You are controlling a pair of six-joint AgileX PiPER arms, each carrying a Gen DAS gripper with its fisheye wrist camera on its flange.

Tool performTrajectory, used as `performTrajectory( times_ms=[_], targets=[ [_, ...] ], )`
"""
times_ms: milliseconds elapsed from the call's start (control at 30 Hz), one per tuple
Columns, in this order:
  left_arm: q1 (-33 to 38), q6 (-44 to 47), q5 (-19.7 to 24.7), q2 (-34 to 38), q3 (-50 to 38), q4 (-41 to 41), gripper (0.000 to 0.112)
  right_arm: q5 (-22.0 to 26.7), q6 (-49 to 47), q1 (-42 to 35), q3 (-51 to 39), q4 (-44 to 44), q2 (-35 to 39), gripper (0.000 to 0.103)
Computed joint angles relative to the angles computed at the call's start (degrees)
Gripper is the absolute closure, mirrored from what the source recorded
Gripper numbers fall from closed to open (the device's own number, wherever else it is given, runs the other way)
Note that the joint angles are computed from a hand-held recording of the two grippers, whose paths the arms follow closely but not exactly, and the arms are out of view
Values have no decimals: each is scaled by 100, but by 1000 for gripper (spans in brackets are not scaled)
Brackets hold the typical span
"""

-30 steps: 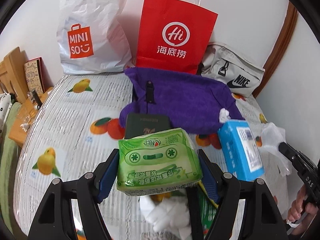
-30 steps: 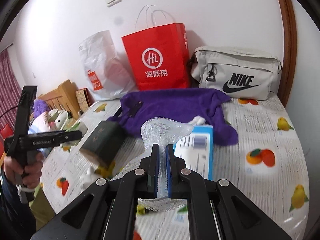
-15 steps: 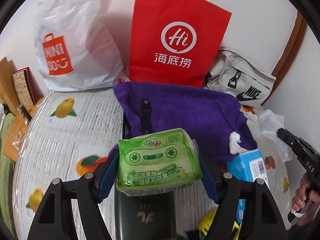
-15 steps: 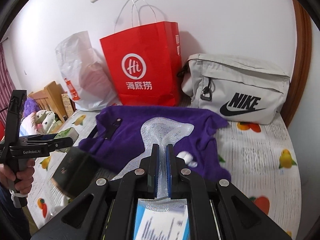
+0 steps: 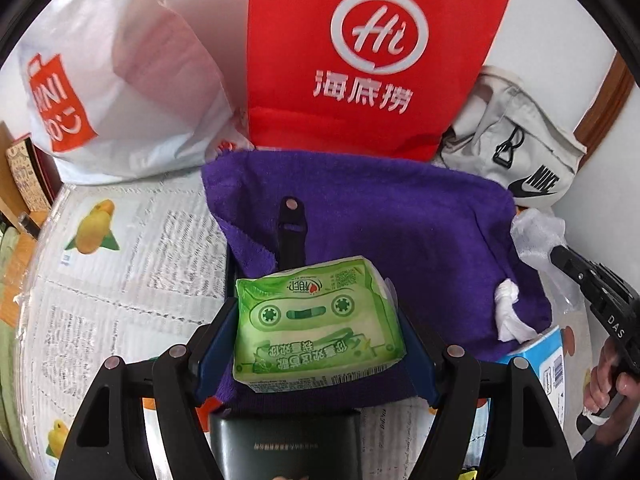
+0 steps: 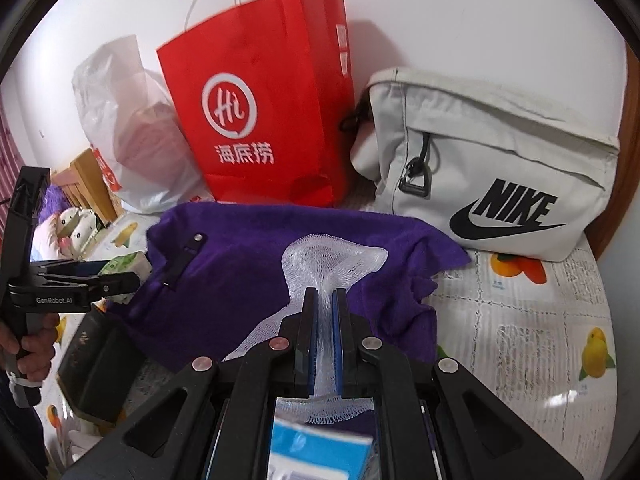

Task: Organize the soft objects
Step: 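Carry the mesh bag with right gripper while left carries the wipes to the purple towel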

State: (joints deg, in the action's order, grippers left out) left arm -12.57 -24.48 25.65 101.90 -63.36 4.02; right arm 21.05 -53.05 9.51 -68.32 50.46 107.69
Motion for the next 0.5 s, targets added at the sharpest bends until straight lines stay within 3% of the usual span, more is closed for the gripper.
performTrajectory(
  times_ms=[67, 200, 500],
  targets=[
    [101, 482, 10, 146, -113, -493, 39, 10, 234, 21, -197, -300, 177, 96],
    [73, 279, 154, 364, -309, -262, 39, 222, 1097, 108, -713, -1322, 573, 96],
    [102, 559, 209, 539, -478, -457, 39, 608, 1553, 128, -1518, -1826, 1156, 96]
  ],
)
